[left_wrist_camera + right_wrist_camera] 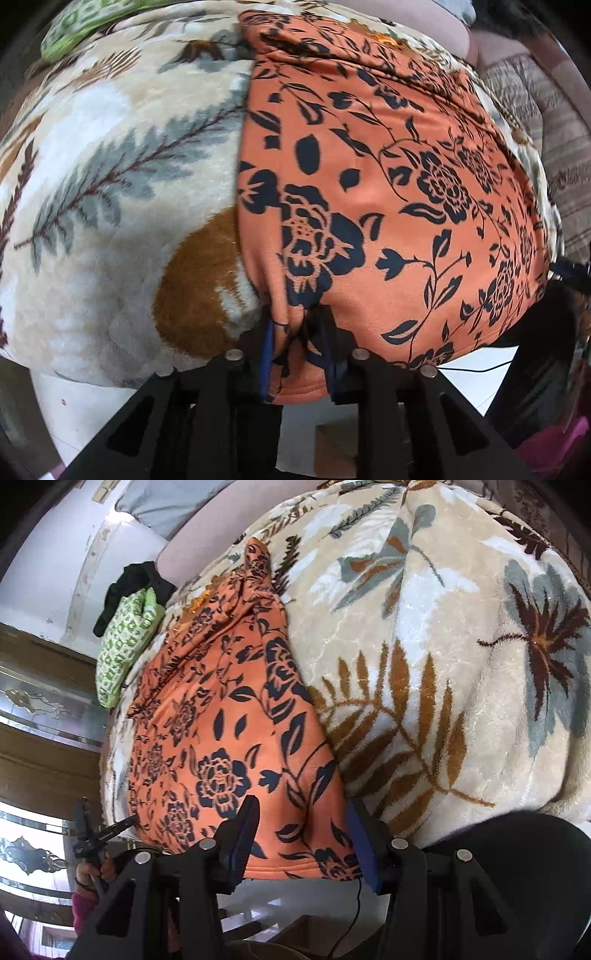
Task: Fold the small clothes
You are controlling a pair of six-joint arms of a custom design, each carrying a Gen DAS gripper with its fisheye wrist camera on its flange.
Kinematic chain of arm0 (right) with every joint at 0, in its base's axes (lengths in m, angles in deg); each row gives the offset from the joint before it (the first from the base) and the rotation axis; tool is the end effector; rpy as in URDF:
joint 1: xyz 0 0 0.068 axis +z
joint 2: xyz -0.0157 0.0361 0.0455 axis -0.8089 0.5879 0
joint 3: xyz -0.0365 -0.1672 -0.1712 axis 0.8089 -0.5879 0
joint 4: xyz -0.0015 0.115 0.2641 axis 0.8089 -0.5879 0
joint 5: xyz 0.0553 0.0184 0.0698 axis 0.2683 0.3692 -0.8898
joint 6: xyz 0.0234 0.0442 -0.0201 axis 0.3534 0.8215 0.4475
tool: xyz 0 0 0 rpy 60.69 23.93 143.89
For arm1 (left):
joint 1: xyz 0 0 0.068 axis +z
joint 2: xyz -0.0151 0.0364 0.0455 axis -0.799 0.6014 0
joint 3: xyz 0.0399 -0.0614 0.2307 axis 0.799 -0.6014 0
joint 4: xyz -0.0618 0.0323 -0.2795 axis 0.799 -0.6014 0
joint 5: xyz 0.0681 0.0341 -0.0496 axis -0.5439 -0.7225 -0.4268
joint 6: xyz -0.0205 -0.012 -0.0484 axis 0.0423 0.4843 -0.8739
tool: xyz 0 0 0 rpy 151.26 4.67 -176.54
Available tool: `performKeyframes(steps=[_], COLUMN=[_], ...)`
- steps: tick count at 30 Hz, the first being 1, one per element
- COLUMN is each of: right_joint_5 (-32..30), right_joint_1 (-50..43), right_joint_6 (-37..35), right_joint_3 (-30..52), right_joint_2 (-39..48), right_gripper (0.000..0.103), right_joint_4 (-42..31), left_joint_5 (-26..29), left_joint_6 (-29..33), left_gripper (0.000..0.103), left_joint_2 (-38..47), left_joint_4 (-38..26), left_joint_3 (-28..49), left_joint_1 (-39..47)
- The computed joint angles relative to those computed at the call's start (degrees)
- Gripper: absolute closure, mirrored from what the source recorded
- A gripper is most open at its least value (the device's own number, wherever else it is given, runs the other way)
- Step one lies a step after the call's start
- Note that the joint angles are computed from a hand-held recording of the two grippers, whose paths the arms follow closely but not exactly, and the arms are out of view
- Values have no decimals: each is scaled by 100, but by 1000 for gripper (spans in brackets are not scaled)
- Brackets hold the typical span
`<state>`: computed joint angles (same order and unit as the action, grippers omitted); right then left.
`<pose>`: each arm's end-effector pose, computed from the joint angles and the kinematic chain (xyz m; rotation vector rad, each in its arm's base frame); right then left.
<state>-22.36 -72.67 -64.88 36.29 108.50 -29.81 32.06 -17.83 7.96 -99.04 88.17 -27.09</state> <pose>0.2091 -0.0497 0.2094 0.4236 2.6763 0.7676 0.2858 0.1274 0.1794 0.2245 2.8726 -0.2956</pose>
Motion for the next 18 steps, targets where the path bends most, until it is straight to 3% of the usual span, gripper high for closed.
performKeyframes(steps=[4,9,10,12,13,18], right_joint_5=[80,501,632,1141,1218,1136], right_joint_1=[95,754,918,1304,1399,1703], right_joint_6=[31,191,232,219,159,15], right_joint_3=[-22,-1,-17,-25,8,352], right_joint_2=[174,562,634,517,484,199], right_gripper=[51,52,57,76,93,94], right_joint_4=[133,297,331,341,295,-44], left_joint_5=[0,-11,-92,-128,-122,29], left_joint_6=[-367,-9,-20,-56,-83,160], left_gripper=[92,93,93,93,93,96], left_joint_2=[20,-158,-129,-57,-22,44], left_joint_4=[170,218,245,190,164,-161], left_joint_3=[-16,-177,-177,-86,-40,320], left_joint_1=[-276,-223,-288,-347,-364,-274])
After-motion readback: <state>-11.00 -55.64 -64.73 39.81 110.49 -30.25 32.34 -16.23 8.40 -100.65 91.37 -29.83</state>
